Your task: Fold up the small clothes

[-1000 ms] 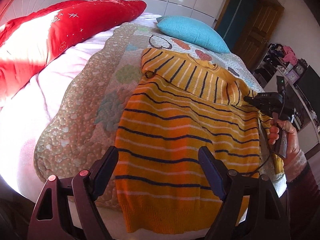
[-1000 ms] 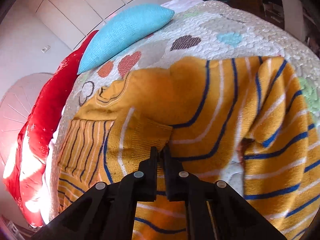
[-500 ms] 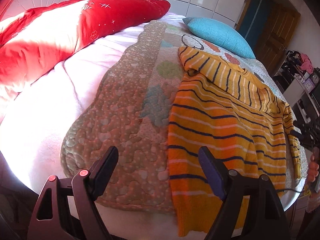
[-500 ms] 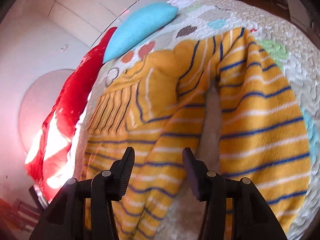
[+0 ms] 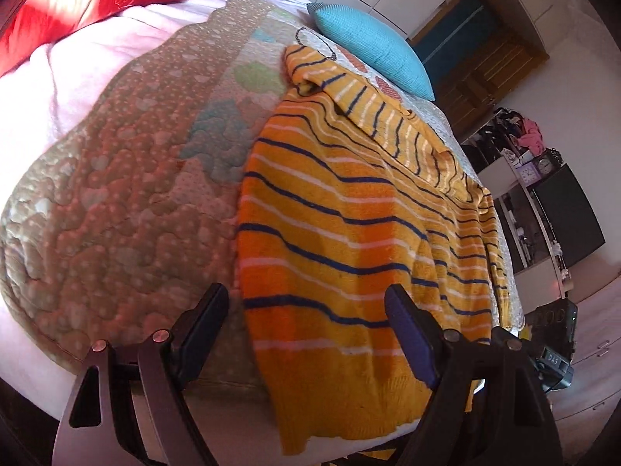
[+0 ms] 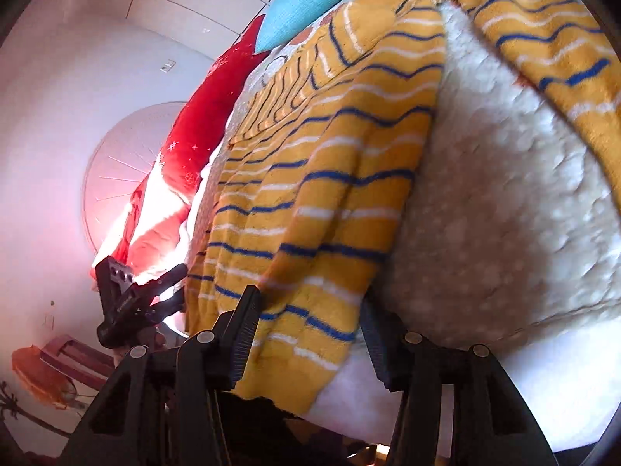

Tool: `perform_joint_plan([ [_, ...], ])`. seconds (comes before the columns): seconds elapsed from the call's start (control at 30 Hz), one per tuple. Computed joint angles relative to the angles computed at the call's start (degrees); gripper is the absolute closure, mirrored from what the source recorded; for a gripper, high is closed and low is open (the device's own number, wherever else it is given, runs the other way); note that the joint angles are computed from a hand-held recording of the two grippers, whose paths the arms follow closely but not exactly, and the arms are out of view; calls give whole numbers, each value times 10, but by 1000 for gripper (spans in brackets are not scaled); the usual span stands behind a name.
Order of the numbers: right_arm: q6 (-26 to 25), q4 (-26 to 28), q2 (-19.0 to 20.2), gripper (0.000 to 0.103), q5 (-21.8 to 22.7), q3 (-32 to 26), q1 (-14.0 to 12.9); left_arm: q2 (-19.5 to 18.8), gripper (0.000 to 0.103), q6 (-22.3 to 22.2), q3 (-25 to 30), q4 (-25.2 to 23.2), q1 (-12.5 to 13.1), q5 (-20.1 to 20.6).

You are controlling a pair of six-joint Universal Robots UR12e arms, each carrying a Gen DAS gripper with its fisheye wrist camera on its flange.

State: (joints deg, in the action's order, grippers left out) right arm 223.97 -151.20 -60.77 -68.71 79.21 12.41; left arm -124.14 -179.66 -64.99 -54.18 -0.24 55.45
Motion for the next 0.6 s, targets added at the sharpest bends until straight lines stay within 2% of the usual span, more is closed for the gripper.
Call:
perform_joint_plan([
  [0.03,5,-10,4,46,0,0,5,3,24,4,-3,1,-4,8],
  [0.07,2,-14,7,47,-20,-3,13,5,36,8,-7,4,-9,24],
  [0.1,-7,-8,9,58,-46,-10,21,8,50,13,-9,6,-15,51],
  [0.13,-12,3,12,74,-56,-18,24,10,84,17,-7,2,-20,80],
  [0.17,0,1,13,88,-44,-20,22,9,95,12,-3,-8,-21,90],
  [0.23,24,-21,7,90,-37,-8,18,12,95,-24,-7,-7,-12,66],
  [0.27,20,-22,0,90,-41,-2,18,18,95,-34,-13,0,-11,71],
  [0.3,18,-25,-9,90,-42,8,17,27,95,-39,-24,11,-9,74],
  [0.43,18,-48,-54,91,-45,59,14,64,95,-35,-69,25,4,36],
  [0.5,7,-31,-72,93,-41,78,11,77,95,-21,-84,19,0,52],
  [0.57,-8,7,-84,90,-61,86,13,83,95,-9,-90,11,-7,95],
  [0.6,-2,7,-91,90,-64,95,10,86,95,-5,-94,10,-8,106],
])
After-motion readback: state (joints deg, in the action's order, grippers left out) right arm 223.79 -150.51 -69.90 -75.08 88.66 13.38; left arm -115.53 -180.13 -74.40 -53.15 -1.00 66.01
